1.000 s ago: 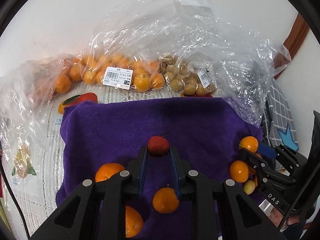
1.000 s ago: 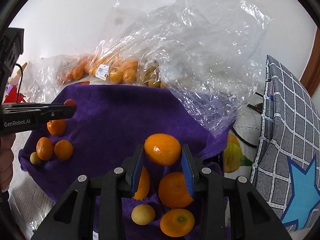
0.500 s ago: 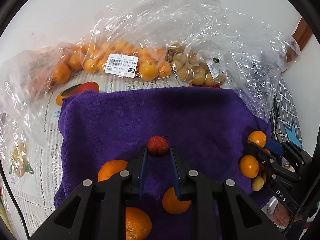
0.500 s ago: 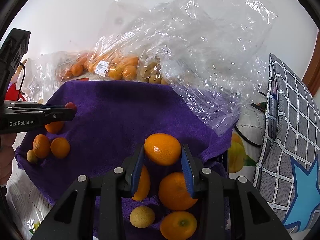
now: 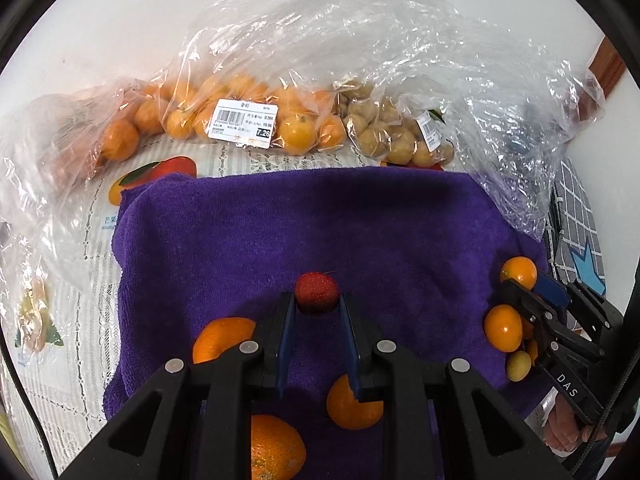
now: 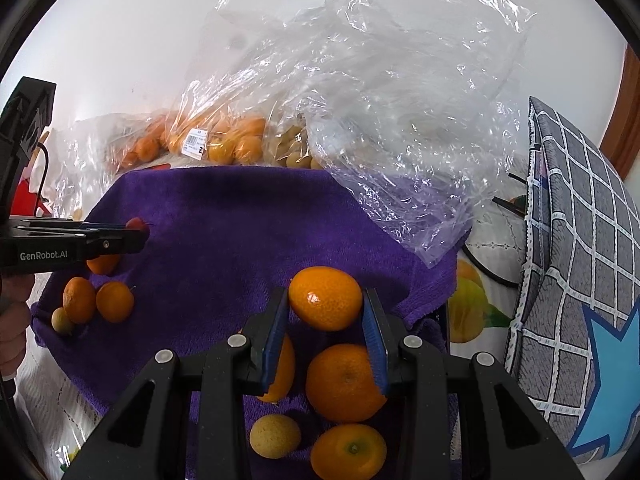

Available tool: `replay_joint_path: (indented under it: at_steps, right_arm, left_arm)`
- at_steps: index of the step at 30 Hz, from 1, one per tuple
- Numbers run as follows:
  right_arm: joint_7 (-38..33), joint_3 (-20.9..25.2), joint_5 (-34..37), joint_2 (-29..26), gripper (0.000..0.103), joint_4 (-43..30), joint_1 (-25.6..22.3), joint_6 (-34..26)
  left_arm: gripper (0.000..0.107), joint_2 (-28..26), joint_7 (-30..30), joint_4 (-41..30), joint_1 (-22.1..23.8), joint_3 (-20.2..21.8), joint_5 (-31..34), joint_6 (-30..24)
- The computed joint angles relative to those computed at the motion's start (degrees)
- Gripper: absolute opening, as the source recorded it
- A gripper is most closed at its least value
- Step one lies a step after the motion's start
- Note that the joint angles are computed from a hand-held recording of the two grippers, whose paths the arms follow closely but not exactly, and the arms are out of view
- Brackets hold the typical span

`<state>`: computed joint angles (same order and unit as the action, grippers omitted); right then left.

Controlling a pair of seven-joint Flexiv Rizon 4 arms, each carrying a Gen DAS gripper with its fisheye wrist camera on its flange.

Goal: Organize fruits
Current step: 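Lower the orange and strawberry onto the purple towel and open both grippers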

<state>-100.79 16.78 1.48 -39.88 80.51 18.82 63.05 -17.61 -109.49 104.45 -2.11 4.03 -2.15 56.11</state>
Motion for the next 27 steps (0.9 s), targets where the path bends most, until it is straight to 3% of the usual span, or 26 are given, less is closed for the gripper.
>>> replay_joint_path:
  at_steps: [4,14,16,18,27]
  right_arm:
    - [-0.41,0.02,-0.17,-0.02,0.036,0.42,0.09,1.07]
    - [1.41,-0.73,-0.33,1.0,0.039,1.89,0.67,2.35]
    - [3.04,-1.84,-1.39,2.42,0.039,3.57,1.52,3.67]
    - [5.73,-3.47,-2.83,4.75,0.04,6.23,2.66,6.13]
    - [11.21,-1.92,-2.62,16.22,0.055,15.06,-0.13,7.5]
  left_arm:
    - [0.023,-0.43,0.06,-0.58,-0.11,0.02,0.34,-0.53]
    - [0.04,1.63,-2.24,-2.05,-1.25,0.92,3.71,-3.22]
    - [0.042,3.31,-4.21,-2.47,-1.86,1.38,5.93,-3.86]
    - [0.051,5.26,-5.12,-1.47,-1.76,1.16,6.37,-2.63]
    - [0.052,16.43,-13.61,2.49,-3.08,-0.63,16.73,-6.65]
